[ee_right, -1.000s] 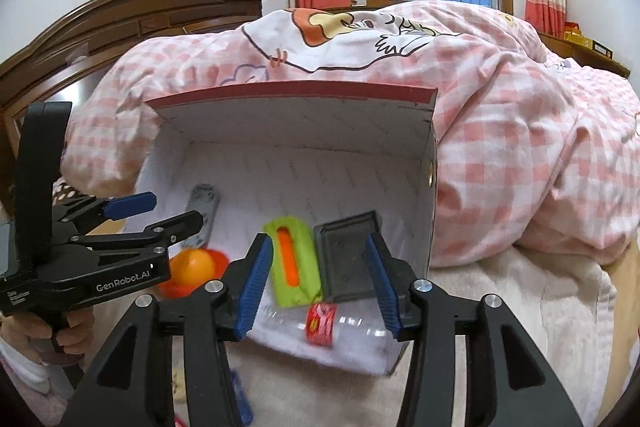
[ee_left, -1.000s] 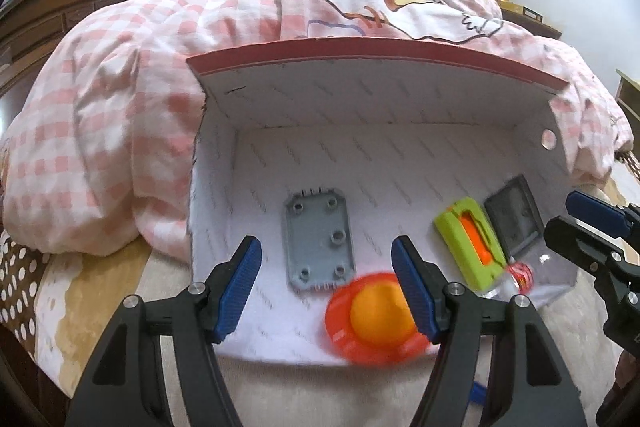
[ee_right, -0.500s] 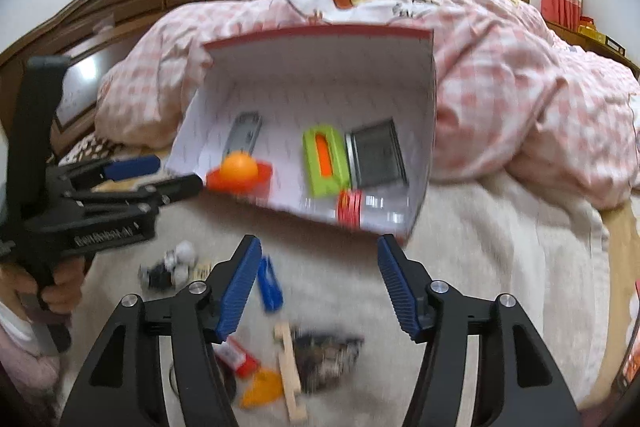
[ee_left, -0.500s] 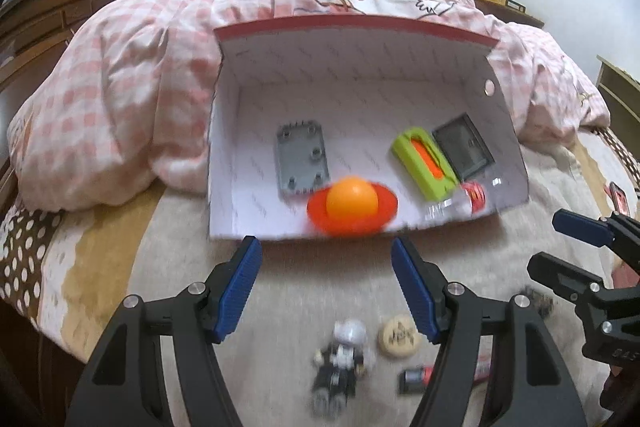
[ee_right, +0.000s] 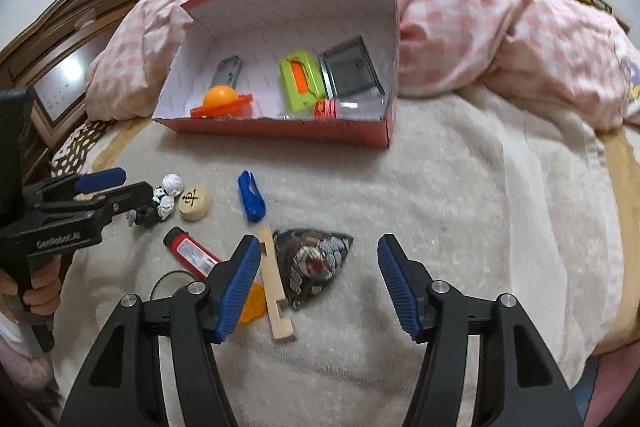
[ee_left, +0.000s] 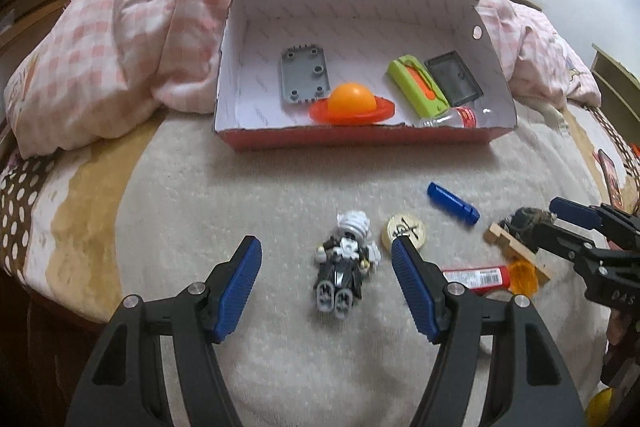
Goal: Organize objects
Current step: 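Grasp the patterned pouch with the right tool while the left tool grasps the robot figure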
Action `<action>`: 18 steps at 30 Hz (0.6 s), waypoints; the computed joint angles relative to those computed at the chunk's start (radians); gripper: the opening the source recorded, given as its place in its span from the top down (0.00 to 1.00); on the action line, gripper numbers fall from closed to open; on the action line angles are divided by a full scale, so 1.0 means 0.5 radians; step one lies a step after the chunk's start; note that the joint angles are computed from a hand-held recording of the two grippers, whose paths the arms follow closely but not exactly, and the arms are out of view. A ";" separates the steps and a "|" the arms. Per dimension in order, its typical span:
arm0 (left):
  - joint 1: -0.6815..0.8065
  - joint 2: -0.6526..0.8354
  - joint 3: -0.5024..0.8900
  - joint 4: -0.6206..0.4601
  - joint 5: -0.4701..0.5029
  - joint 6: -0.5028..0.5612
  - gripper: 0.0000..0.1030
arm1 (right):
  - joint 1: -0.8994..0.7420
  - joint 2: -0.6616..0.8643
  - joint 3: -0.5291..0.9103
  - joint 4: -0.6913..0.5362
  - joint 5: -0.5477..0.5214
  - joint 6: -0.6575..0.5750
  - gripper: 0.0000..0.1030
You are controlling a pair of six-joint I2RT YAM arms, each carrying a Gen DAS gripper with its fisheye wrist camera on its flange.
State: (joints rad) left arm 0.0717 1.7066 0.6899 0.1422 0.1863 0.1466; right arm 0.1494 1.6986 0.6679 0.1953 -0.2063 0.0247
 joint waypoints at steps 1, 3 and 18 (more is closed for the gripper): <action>0.005 -0.008 -0.016 0.010 0.004 0.008 0.34 | -0.003 0.017 0.008 -0.003 -0.011 0.011 0.40; 0.015 -0.022 -0.041 0.028 0.008 0.021 0.34 | -0.006 0.060 0.028 -0.007 -0.018 0.033 0.40; -0.006 0.038 -0.026 0.018 -0.006 0.083 0.34 | 0.021 0.038 -0.013 0.082 0.142 0.075 0.67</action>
